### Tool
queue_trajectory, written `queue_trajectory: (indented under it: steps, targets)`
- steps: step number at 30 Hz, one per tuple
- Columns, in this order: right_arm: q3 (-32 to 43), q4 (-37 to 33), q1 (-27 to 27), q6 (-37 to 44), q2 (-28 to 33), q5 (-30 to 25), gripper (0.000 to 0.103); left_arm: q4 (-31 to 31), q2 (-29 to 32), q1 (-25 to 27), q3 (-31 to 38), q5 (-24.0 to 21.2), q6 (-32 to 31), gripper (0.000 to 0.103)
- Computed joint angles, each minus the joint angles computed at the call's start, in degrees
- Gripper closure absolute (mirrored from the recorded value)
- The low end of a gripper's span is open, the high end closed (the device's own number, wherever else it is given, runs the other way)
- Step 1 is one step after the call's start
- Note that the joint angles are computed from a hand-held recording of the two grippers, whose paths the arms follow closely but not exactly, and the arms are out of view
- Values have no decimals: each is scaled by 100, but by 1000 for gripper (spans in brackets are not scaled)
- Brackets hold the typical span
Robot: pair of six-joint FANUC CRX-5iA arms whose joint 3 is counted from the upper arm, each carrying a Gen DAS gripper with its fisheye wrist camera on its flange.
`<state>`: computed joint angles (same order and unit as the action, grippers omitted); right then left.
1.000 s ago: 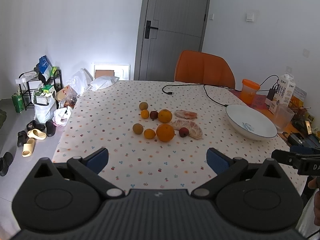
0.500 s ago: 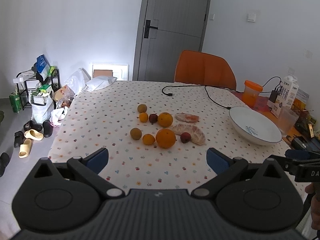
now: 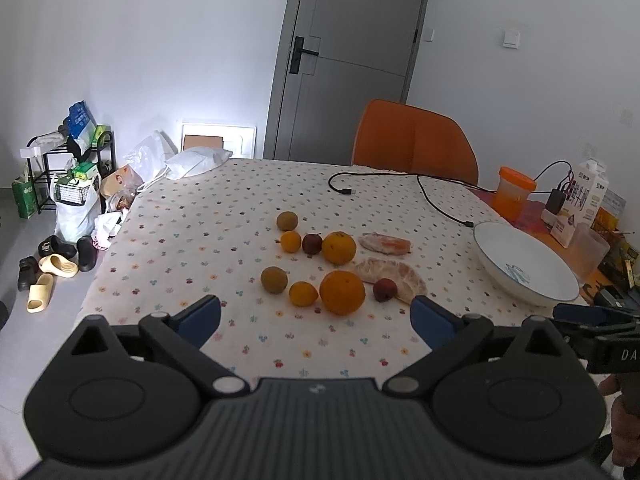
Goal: Organize fruits
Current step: 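Grasp the large orange with the left tool while the right tool grasps the peeled pomelo segment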
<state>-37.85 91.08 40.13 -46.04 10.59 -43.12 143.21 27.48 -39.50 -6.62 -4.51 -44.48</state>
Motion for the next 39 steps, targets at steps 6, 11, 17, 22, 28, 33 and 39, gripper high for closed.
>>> queue_trajectory:
  steps: [6,11,17,22,28,33,39]
  targets:
    - [36,458,-405,-183,71,528,12,-1284,238,209,53,-233,1184,14]
    - [75,806,-735,-347,135,933,24,-2192,428,350,170,-349,1968,22]
    - [179,1035,-1039,-335,236,1340,36,-3694,673,620,361,-582,3368,34]
    - [290,941,-1199,-167,345,1566,41,-4941,877,845,619,-806,4489,40]
    - [437,719,-1326,152,472,1756,44,-6278,1141,1080,1048,-1166,5736,49]
    - [554,663,-1429,372,567,1906,50,-6995,1321,1181,1381,-1377,6428,53]
    - [698,621,-1521,594,669,2039,52,-7512,1508,1223,1705,-1464,6995,59]
